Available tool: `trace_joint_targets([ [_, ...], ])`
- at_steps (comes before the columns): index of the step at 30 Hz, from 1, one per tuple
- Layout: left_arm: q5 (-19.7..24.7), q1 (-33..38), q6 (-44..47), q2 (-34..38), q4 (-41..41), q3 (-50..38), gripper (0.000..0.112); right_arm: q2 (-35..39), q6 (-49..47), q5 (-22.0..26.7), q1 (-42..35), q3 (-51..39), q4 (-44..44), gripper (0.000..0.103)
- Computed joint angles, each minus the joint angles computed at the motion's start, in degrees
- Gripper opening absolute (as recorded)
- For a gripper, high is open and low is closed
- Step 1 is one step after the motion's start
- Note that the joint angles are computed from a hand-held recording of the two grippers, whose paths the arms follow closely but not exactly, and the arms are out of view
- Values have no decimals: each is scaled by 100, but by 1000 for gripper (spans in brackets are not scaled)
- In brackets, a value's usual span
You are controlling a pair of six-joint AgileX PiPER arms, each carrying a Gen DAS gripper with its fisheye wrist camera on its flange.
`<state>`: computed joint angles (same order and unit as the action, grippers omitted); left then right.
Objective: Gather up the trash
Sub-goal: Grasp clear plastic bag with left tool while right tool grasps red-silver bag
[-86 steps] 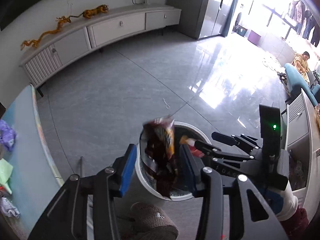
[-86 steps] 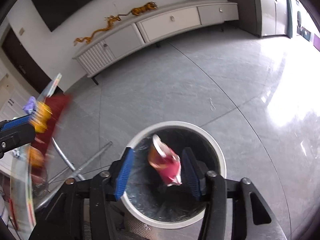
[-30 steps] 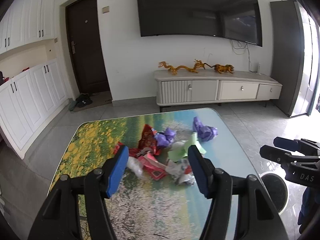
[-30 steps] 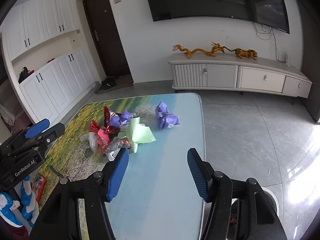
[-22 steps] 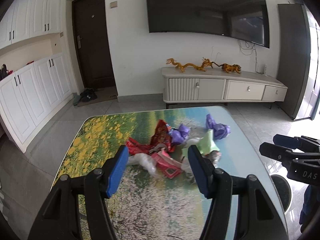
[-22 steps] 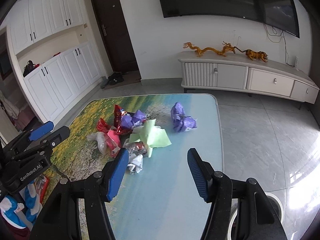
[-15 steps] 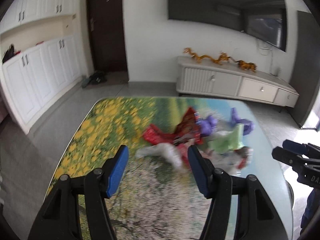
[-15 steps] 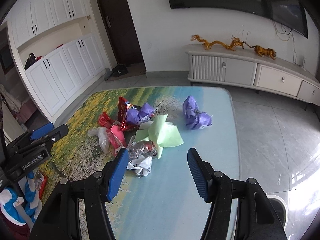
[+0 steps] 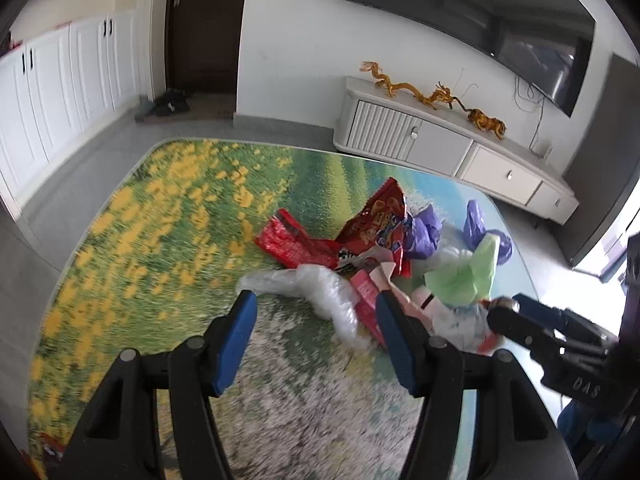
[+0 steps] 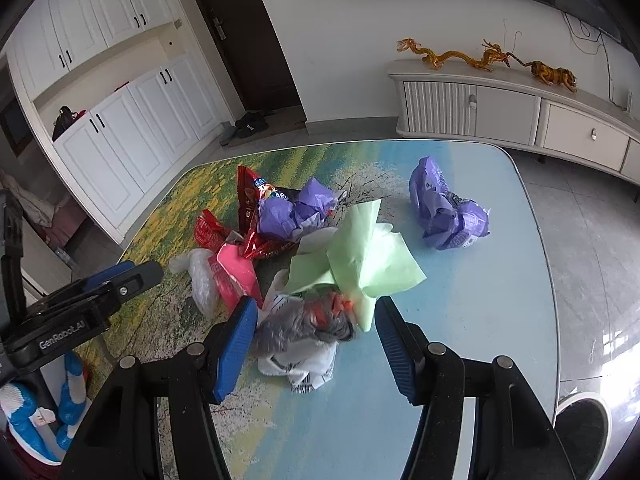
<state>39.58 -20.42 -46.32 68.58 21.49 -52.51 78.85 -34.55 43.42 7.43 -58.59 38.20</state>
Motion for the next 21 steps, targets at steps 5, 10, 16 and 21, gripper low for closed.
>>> trace_joint_targets([
  [5,-263,413,182,546,-369,-117,60,187,-329,134,-61,-51,232,42],
  [10,-577,755,660,866,-974,-46,53,38,-663,182,-79,107,391,31],
  [16,-774,850,1412,820,-1588,-3,17,-398,-598,54,89,364,151,26],
  [21,-735,705,1403,447,-1517,129,14,-960,-322,-68,265,506,-220,26],
])
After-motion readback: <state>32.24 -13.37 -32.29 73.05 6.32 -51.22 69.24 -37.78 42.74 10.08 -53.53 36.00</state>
